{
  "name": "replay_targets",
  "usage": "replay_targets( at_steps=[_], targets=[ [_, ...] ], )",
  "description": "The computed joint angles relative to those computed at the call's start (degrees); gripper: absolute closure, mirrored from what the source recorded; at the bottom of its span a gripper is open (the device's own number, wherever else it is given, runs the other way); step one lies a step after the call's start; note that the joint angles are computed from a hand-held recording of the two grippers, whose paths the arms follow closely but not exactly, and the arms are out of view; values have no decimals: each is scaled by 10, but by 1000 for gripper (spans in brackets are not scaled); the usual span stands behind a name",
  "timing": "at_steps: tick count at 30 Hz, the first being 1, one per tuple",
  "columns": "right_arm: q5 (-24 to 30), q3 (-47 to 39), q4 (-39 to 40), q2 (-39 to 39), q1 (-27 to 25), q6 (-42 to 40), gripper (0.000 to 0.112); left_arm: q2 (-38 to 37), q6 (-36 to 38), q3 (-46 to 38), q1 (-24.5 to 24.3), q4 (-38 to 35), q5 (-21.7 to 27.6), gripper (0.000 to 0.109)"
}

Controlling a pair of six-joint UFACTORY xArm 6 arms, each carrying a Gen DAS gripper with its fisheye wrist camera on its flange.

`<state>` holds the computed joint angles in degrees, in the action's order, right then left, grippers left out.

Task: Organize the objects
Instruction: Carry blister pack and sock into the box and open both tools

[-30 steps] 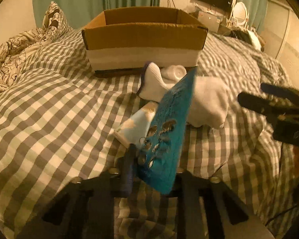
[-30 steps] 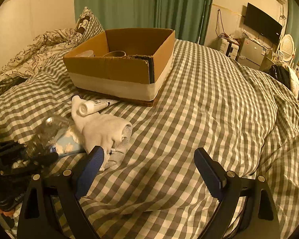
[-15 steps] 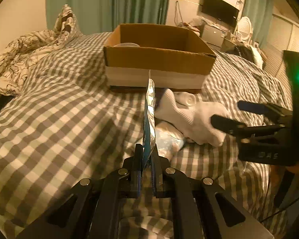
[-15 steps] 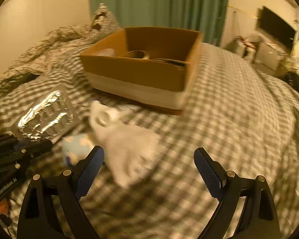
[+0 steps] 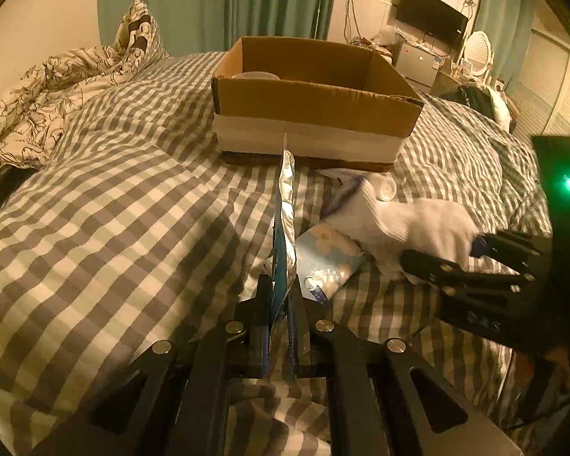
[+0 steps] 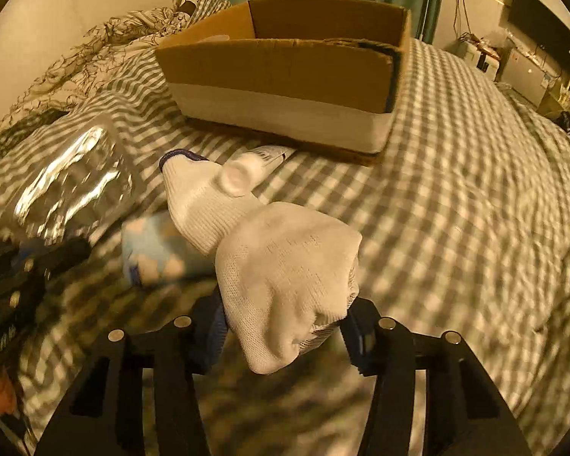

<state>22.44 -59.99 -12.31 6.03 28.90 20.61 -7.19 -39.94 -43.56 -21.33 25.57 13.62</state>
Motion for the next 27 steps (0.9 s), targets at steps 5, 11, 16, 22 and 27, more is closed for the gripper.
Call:
replay_targets(
  at_steps=[5, 11, 16, 22, 27],
  targets=[
    [4, 56, -5, -73, 2, 12, 64, -20, -18, 3, -6, 24, 5, 101],
    [-15, 85, 0, -141, 3, 17, 64, -46, -28, -3, -12, 40, 10, 101],
    [-24, 72, -44, -173, 1, 49, 64, -50, -30, -31, -12, 49, 20, 101],
    [-11, 8, -62, -155, -10, 41, 64, -22, -9, -102, -2, 58, 29, 101],
    [-3, -75, -68, -106, -20, 24, 64, 30, 41, -183, 11, 31, 34, 101]
  ],
)
